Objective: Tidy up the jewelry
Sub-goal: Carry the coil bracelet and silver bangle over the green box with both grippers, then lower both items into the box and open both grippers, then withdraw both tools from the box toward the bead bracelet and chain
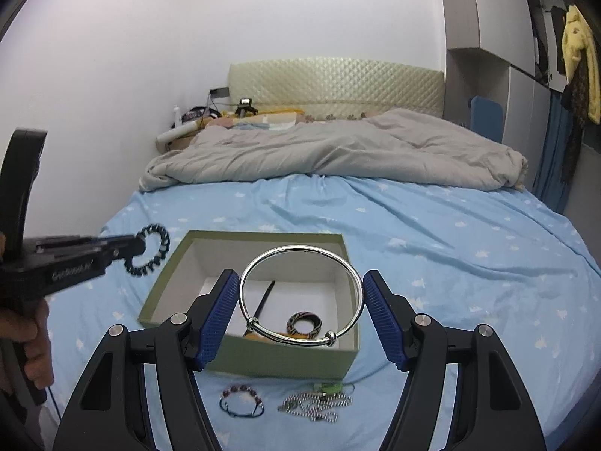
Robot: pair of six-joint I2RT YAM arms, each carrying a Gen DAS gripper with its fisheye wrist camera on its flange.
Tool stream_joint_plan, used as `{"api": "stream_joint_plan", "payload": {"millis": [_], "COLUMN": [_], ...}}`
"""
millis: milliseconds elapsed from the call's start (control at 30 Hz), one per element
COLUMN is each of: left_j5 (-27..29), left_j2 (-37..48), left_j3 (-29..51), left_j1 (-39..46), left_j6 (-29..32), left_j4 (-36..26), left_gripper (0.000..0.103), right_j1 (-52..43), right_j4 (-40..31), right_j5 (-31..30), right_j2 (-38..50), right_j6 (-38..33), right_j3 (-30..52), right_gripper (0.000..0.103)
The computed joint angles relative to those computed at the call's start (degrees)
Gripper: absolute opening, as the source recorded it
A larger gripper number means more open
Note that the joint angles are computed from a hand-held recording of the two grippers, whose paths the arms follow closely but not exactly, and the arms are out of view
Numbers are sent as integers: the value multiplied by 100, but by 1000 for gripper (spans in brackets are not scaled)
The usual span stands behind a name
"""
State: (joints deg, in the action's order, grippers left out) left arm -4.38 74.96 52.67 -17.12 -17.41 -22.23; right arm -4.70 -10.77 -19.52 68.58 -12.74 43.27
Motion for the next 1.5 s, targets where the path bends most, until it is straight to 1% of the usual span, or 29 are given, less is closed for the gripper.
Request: {"api": "stream_joint_plan", "payload": {"millis": [133,233,300,433,533,633,700,733,767,800,833,867,900,1000,1100,1233,1433,1500], "left_j5": [347,359,516,636,834,1076,1019,1018,1068,1116,1096,1015,911,869,712,611,285,180], "left_j2": [623,1006,1273,1624,1653,1601,1545,1507,1466,1412,1330,1236,1164,1023,776,417,-176,-356], "left_j3": [378,660,820,1021,980,930,955,963,963,948,917,873,871,890,829,650,263,125], "left_j1": [228,260,350,497,630,786,806,827,859,886,894,872,832,790,663,518,201,75], "left_j6": [-6,-2,-37,-52,-116,-149,-145,-134,-132,-133,-119,-97,-52,23,36,-32,-120,-195], "left_j4": [-194,-412,-532,-686,-675,-643,-717,-750,-767,-767,-745,-705,-725,-763,-765,-718,-601,-578], "left_gripper": [8,8,8,8,9,9,10,13,26,35,54,60,60,60,60,60,60,60], "right_j1": [298,414,468,519,540,581,596,584,579,563,521,510,483,356,194,23,-290,-339], "right_j4": [-322,-484,-571,-596,-655,-681,-700,-678,-672,-686,-716,-729,-763,-819,-874,-860,-801,-746], "right_j5": [315,447,506,566,614,598,605,619,627,607,541,510,482,360,156,-79,-470,-500], "right_j2": [1077,1743,2171,2475,2517,2453,2418,2385,2346,2305,2237,2211,2157,2010,1806,1418,791,581], "right_j6": [-308,-356,-308,-306,-261,-276,-247,-219,-187,-155,-138,-138,-158,-132,-127,-162,-312,-335], "right_j3": [706,1105,1343,1438,1440,1406,1416,1417,1415,1432,1438,1449,1455,1454,1388,1115,559,384], "right_gripper": [66,67,67,67,67,67,67,67,67,68,70,72,72,72,72,72,72,72]}}
